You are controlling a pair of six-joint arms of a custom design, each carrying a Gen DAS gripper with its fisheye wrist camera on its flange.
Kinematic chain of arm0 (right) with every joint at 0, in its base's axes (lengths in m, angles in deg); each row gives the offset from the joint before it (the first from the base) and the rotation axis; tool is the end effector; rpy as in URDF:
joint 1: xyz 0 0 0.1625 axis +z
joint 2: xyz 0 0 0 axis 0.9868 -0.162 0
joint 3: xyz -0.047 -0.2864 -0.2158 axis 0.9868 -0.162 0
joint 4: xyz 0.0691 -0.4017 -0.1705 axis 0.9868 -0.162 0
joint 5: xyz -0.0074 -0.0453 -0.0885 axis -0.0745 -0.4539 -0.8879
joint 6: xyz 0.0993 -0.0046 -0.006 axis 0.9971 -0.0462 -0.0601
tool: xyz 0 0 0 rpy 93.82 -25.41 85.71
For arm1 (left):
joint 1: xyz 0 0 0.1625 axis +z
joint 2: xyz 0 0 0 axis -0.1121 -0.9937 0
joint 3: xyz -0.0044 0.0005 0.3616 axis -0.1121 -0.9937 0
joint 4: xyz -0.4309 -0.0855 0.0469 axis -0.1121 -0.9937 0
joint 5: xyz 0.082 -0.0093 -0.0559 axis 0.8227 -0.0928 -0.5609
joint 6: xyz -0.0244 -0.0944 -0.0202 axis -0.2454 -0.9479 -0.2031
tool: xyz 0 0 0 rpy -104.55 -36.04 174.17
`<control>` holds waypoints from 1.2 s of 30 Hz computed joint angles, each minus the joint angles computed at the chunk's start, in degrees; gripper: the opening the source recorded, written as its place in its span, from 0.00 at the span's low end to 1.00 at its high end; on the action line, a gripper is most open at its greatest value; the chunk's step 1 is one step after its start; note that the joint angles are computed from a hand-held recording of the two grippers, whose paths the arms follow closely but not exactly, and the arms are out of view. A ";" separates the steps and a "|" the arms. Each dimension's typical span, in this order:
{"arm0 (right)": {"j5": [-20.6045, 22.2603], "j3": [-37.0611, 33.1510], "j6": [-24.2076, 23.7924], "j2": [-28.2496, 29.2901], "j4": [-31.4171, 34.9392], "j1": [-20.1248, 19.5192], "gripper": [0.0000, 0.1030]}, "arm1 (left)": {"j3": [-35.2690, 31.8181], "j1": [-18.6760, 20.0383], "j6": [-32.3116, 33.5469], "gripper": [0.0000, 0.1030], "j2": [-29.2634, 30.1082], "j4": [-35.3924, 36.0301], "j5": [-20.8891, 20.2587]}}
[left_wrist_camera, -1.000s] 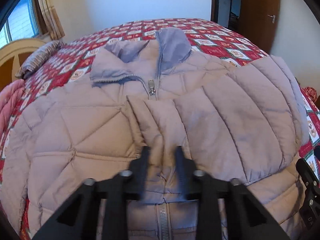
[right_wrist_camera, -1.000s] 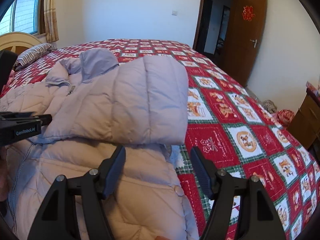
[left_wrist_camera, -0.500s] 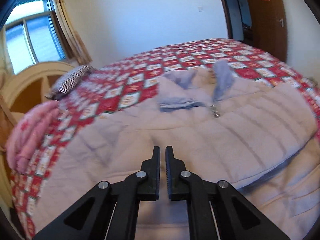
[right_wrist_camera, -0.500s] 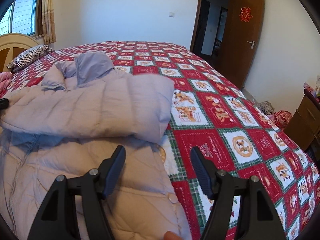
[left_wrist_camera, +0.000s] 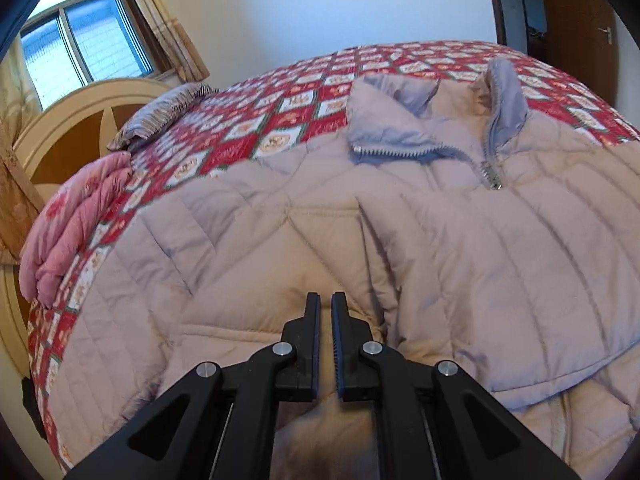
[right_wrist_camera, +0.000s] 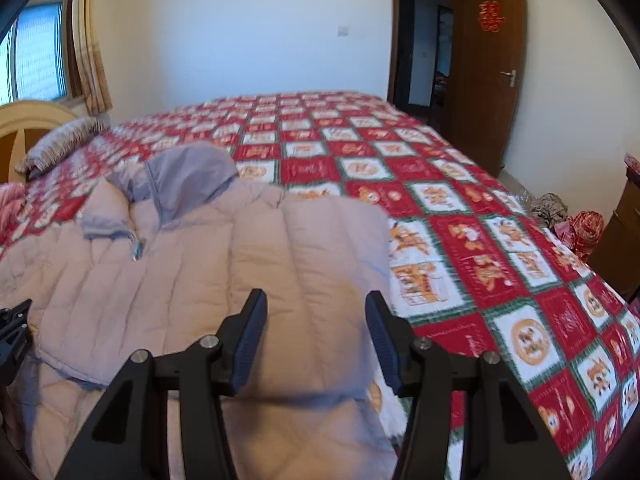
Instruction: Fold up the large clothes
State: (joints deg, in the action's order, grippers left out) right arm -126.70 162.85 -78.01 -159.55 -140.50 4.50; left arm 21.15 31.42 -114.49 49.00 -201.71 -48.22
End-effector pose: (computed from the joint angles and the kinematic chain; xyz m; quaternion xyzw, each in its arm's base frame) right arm 0.0407 -0.2779 0.3509 -0.0929 -0.7659 0.4641 0.4352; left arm -0.4027 -0.4258 -0.0601 0.3444 0.8077 -0.2567 0.4038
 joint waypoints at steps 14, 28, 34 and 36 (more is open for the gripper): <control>-1.36 -0.20 -8.47 14.12 -11.91 -3.50 0.55 | 3.64 1.45 2.72 0.06 -0.82 -9.17 -2.22; -3.75 -0.56 -6.12 10.13 -7.20 1.13 0.56 | 9.28 2.16 -2.77 0.07 -12.01 -5.76 1.45; -2.33 -2.92 -2.39 14.07 -3.36 8.09 0.62 | 10.51 5.97 -6.45 0.40 -14.04 -2.40 -0.77; -1.60 -4.19 -2.24 18.58 -3.69 8.31 0.62 | 11.03 6.27 -7.99 0.59 -13.77 -2.20 0.27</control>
State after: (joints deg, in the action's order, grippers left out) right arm -128.30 158.66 -80.25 -140.97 -144.20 12.81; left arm 32.19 37.69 -122.48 35.23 -203.91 -47.95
